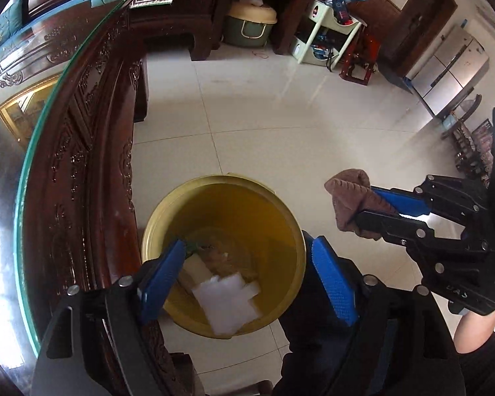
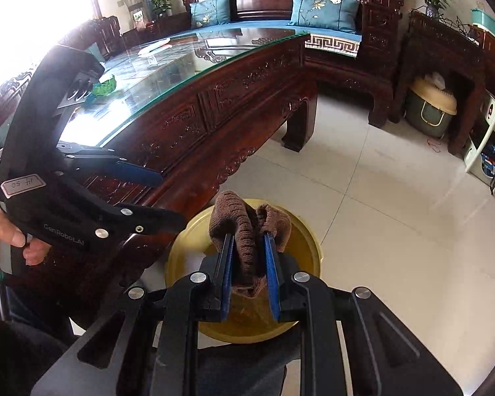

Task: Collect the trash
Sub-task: 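Open the left gripper to drop the cardboard while the right gripper releases the glove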

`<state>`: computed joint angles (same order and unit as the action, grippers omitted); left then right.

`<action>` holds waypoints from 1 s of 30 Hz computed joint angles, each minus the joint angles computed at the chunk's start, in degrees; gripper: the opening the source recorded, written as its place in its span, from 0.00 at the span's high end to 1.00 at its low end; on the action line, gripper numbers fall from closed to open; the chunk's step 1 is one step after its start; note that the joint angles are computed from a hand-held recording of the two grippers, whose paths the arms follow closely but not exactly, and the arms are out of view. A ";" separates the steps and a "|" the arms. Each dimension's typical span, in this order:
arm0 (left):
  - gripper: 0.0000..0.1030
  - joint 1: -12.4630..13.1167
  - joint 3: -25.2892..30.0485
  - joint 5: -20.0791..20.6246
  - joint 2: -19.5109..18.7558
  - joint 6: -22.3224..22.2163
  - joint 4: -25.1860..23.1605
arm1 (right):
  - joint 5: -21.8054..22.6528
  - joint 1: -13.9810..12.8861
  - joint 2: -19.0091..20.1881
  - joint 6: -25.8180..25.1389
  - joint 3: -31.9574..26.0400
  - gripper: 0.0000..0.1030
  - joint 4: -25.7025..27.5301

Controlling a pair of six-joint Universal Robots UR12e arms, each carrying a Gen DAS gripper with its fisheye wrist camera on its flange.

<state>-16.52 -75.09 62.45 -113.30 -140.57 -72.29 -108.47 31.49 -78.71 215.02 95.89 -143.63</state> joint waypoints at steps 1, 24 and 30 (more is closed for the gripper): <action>0.23 -0.08 0.02 0.19 -0.04 0.23 -0.15 | 0.18 -0.05 0.00 -0.05 0.01 0.83 -0.03; 0.23 2.32 -0.89 -0.65 1.23 -2.56 4.13 | 3.22 -0.26 2.61 -4.25 -4.44 0.78 2.77; 0.23 2.99 -0.31 -1.55 0.95 -2.93 3.75 | 1.60 0.06 3.97 -5.24 -6.43 0.14 3.79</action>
<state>-13.53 -75.40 60.90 -112.35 -143.50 -68.54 -106.87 31.55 -74.74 209.78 89.46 -139.84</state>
